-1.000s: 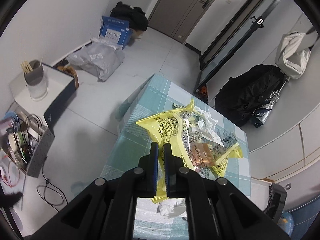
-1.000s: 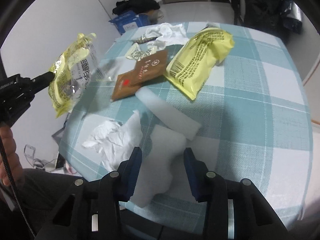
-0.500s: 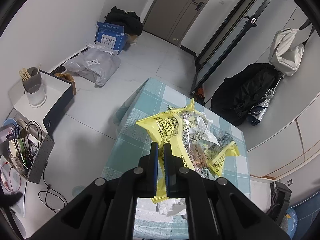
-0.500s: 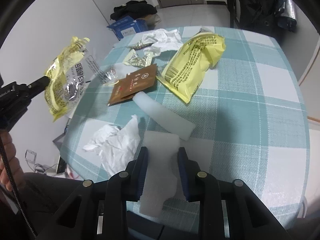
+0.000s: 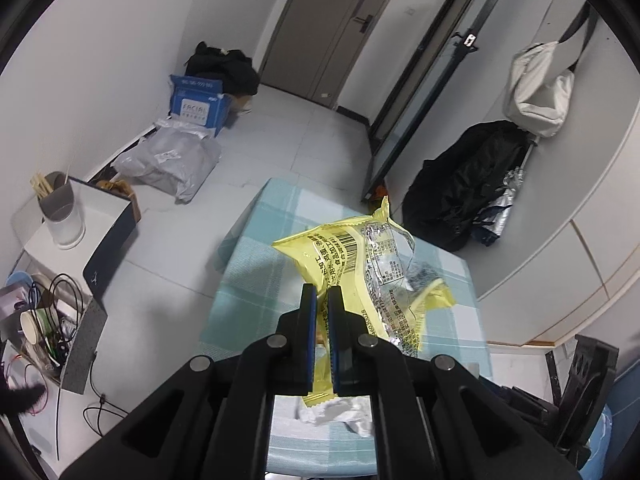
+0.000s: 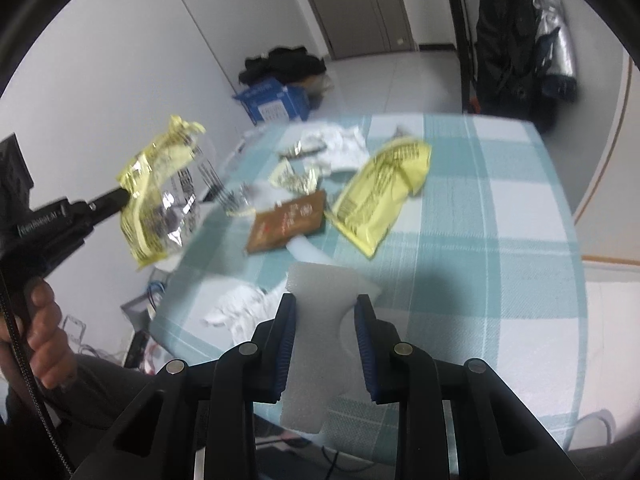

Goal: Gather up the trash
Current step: 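Carry the yellow wrapper with the left gripper over the white bin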

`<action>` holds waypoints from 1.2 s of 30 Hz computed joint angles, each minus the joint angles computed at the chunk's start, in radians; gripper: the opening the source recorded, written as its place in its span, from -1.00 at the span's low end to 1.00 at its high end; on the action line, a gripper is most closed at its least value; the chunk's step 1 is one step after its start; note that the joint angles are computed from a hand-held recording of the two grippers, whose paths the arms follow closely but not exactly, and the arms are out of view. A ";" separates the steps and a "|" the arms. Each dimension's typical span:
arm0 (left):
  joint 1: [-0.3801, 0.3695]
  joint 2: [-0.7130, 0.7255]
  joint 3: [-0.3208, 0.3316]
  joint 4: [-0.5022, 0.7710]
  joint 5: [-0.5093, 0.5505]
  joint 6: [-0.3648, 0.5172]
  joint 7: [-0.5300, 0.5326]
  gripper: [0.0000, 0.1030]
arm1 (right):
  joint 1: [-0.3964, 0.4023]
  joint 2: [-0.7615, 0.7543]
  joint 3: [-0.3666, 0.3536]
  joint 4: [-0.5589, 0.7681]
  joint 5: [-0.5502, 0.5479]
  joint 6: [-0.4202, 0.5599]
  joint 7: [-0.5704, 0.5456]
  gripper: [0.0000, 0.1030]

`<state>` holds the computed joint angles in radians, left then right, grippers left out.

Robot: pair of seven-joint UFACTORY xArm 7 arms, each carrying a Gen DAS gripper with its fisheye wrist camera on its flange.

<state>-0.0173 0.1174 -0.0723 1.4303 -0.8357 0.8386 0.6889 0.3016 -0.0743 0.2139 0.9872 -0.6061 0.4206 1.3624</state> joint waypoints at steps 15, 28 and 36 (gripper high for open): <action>-0.109 -0.161 -0.006 0.029 -0.066 0.109 0.024 -0.96 | -0.167 -0.425 0.067 -0.161 -0.055 -0.029 0.038 -0.46; -0.362 -0.246 -0.096 0.054 -0.029 0.276 0.060 -0.96 | -0.228 -1.251 0.069 -0.426 0.145 0.483 -0.156 -0.46; -0.475 -0.168 -0.173 0.041 0.111 0.299 0.051 -0.96 | -0.224 -1.724 0.106 -0.651 0.329 0.852 -0.214 -0.46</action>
